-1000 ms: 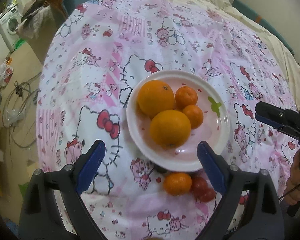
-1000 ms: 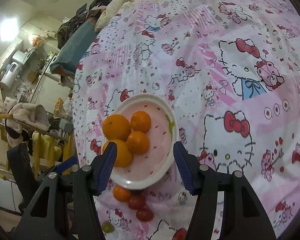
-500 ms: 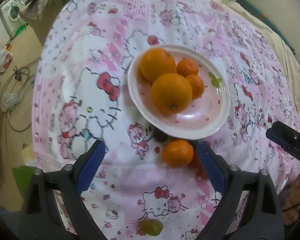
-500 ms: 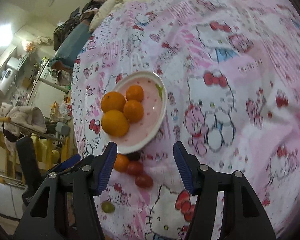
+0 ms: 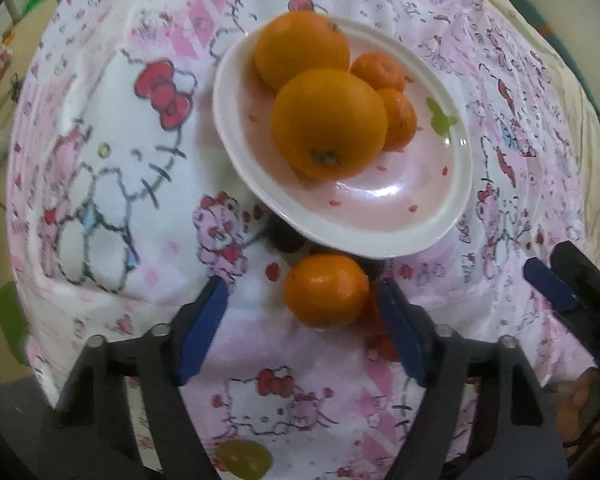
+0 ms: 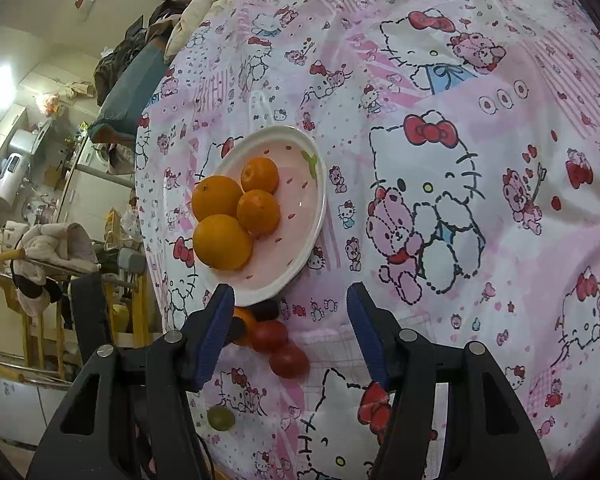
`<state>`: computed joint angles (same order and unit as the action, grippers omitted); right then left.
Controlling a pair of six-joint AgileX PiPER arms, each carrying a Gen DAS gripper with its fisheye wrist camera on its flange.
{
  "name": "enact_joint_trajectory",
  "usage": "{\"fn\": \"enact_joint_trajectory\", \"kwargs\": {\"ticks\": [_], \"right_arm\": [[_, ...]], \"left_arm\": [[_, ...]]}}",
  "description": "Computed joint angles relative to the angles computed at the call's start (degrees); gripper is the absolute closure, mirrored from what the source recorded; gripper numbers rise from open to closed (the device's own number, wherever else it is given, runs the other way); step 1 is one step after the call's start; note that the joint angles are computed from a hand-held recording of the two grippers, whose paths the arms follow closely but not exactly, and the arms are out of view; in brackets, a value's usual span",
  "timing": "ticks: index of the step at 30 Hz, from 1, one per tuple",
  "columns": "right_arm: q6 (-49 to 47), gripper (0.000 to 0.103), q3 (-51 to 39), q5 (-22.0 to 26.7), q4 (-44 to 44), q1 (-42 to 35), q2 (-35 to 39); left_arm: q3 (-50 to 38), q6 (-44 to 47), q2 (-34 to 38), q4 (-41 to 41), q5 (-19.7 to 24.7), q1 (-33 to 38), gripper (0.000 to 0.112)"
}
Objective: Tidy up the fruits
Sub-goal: 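Grasp a tangerine from the pile with the left gripper, then grasp a red cherry tomato with the right gripper while the left carries the tangerine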
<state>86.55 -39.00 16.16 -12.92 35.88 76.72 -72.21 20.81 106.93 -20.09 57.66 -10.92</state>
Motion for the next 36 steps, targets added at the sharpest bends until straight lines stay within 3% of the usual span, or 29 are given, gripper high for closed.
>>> {"fn": "enact_joint_trajectory", "kwargs": {"ticks": [3,6,12,19,21,32,36], "right_arm": [[-1.6,0.042,0.47,-1.14,2.04,-0.77,-0.08],[-1.63,0.042,0.85,-1.87,2.46,-1.25,-0.16],[-6.52,0.042,0.39,-2.01,6.93,-1.81,1.02],[-21.57,0.042,-1.89,-1.13,20.14,-1.52,5.59],[-26.43,0.042,-4.8,1.24,22.55,-0.61,8.86],[-26.85,0.042,-23.4,17.81,7.04,10.44,25.1],[-25.44,0.044,-26.71,21.13,2.35,12.63,27.9]], "left_arm": [[-0.02,0.52,0.33,-1.39,0.64,-0.18,0.056],[-0.74,0.65,0.83,-2.77,1.92,-0.32,0.073],[-1.36,-0.61,0.15,-0.14,2.85,-0.04,0.074],[-3.9,-0.46,-2.27,0.05,4.11,3.73,0.074],[-5.09,-0.14,-2.58,-0.3,4.36,4.83,0.074],[-10.31,-0.59,-0.73,-3.05,7.46,9.18,0.074],[-10.66,-0.21,-0.8,-3.54,7.5,10.05,0.074]]}}
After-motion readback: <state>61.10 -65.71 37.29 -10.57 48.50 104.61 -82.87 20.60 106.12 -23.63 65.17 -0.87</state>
